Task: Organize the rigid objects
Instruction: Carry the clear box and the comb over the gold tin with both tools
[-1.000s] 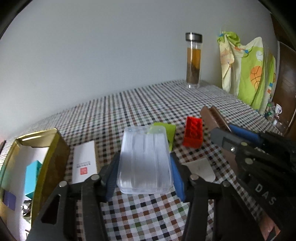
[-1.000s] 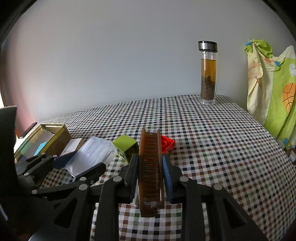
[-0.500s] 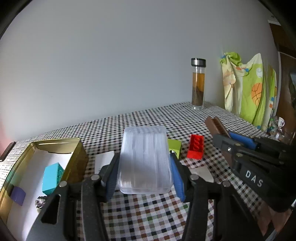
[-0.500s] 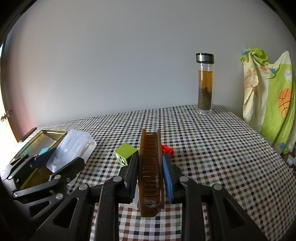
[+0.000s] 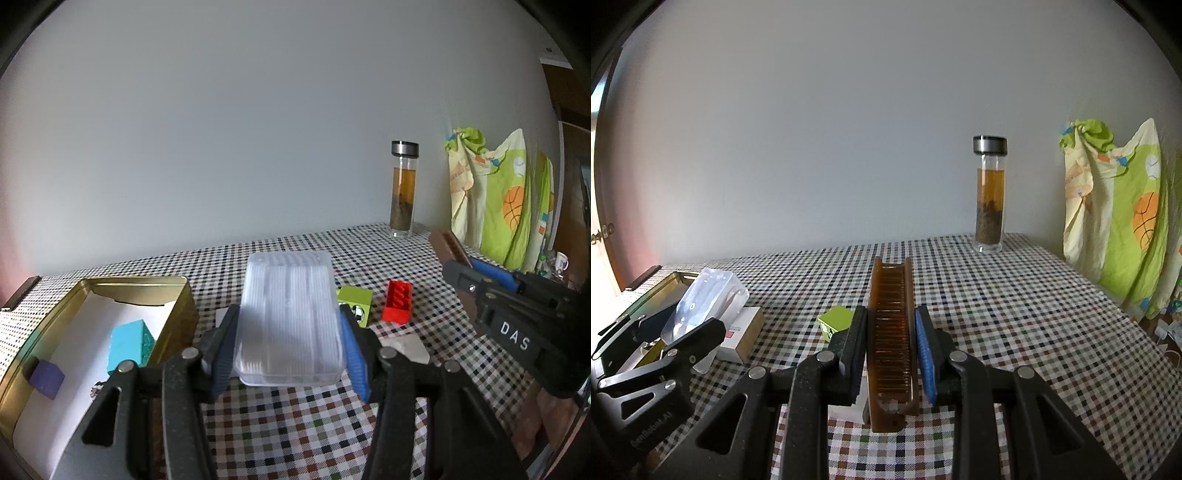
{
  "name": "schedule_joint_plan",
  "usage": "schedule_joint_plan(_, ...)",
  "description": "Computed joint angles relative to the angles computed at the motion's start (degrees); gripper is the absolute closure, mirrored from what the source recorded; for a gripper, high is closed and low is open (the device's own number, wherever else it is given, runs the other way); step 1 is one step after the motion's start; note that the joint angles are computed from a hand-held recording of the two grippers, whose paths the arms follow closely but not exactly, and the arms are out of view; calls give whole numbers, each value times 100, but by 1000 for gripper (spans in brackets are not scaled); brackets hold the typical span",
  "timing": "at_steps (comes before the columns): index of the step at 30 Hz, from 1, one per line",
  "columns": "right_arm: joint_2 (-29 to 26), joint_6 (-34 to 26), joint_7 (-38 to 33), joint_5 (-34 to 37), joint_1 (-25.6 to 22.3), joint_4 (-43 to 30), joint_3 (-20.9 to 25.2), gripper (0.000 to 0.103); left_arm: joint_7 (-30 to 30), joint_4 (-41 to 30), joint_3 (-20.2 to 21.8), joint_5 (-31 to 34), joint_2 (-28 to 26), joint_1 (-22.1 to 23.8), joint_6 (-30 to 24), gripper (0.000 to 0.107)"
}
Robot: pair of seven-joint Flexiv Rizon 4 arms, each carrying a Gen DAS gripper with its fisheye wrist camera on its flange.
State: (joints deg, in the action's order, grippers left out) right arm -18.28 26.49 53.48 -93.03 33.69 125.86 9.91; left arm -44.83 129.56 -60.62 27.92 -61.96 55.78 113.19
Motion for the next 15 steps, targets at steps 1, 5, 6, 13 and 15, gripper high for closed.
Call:
schedule_joint_plan(1, 0, -39, 5, -4, 15, 3, 2, 75, 3, 6, -10, 11, -17, 23, 4, 56)
schedule_joint_plan(5, 14, -60, 70, -71, 11, 22, 1, 75, 21, 28, -58, 77, -108, 107, 49, 56)
schedule_joint_plan(6, 15, -88, 82, -78, 22, 22, 6, 75, 24, 35, -65, 94, -133, 124, 74, 56)
schedule_joint_plan(13, 16, -301, 216, -166, 103, 38, 35, 75, 80, 53, -128, 235, -301, 249, 138, 56)
schedule_joint_plan(15, 4, -358, 220, -173, 131, 28, 42, 75, 106, 58, -162, 259, -364, 303, 120, 56)
